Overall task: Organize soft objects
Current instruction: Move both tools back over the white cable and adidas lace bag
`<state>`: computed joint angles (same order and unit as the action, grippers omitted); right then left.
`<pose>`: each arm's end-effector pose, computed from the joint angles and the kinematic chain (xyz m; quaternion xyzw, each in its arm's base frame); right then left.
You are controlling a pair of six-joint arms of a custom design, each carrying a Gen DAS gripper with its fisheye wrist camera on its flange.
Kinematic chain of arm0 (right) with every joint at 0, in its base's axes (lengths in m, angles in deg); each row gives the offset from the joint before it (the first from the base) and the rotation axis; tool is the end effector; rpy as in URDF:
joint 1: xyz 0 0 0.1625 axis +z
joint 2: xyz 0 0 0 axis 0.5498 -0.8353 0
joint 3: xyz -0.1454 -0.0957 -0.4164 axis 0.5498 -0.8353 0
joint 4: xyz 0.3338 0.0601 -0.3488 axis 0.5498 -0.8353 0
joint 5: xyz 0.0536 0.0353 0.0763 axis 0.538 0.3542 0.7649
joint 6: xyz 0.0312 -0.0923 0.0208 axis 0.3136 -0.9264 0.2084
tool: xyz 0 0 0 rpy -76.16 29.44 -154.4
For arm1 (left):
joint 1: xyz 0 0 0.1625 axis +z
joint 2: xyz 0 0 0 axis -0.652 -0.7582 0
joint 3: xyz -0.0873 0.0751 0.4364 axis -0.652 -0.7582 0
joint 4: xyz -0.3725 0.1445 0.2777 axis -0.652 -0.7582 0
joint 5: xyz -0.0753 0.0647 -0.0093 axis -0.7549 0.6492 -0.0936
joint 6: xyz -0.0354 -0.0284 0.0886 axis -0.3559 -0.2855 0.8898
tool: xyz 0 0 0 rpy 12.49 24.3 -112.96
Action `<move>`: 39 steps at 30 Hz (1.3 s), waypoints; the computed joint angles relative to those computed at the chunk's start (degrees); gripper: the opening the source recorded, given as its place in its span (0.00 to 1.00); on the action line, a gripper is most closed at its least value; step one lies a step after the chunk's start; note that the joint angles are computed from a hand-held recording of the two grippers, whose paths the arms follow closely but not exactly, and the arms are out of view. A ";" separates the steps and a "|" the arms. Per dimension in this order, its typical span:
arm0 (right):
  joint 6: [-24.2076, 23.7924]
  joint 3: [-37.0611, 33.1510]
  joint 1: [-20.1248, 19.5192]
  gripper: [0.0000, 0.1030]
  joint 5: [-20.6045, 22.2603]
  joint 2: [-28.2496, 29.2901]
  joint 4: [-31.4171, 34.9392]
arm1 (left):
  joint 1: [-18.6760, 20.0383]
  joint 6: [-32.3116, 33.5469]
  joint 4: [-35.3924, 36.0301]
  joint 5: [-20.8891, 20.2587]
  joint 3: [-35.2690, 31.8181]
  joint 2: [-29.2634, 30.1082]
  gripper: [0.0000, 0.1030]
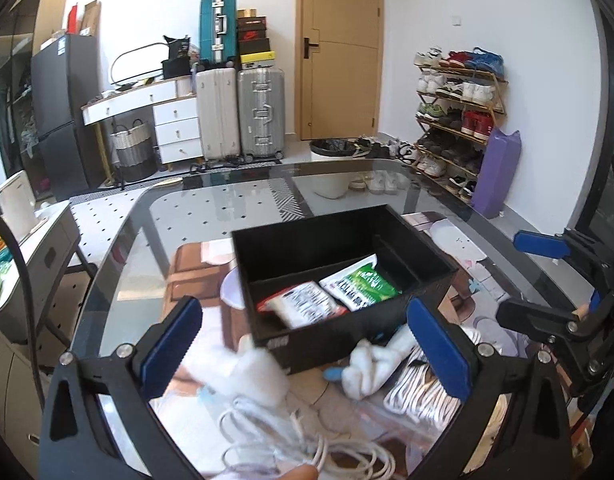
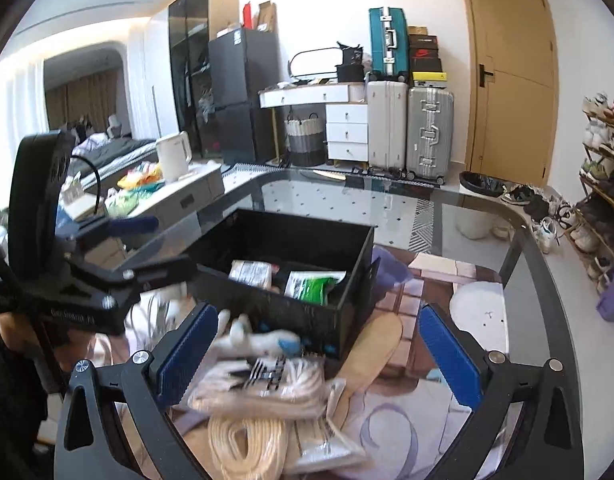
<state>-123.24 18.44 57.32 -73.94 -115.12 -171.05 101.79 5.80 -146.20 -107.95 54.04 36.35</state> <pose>0.1380 -0.8241 0.2102 0.4310 -0.8418 0.2785 0.1675 -0.1807 -0.7499 0.0996 0.1926 0.8286 -0.4202 0.3160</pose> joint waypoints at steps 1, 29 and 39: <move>-0.42 0.30 -0.05 0.99 -0.25 -0.19 0.21 | 0.00 -0.17 -0.43 0.45 0.67 -0.24 1.00; -3.21 -0.05 -1.57 0.99 -7.19 -0.87 6.92 | 0.66 -5.48 0.05 4.43 6.94 -1.39 1.00; -3.49 -0.18 -1.37 0.99 -6.09 -0.51 9.47 | 1.16 -6.81 0.43 4.86 7.70 -1.56 1.00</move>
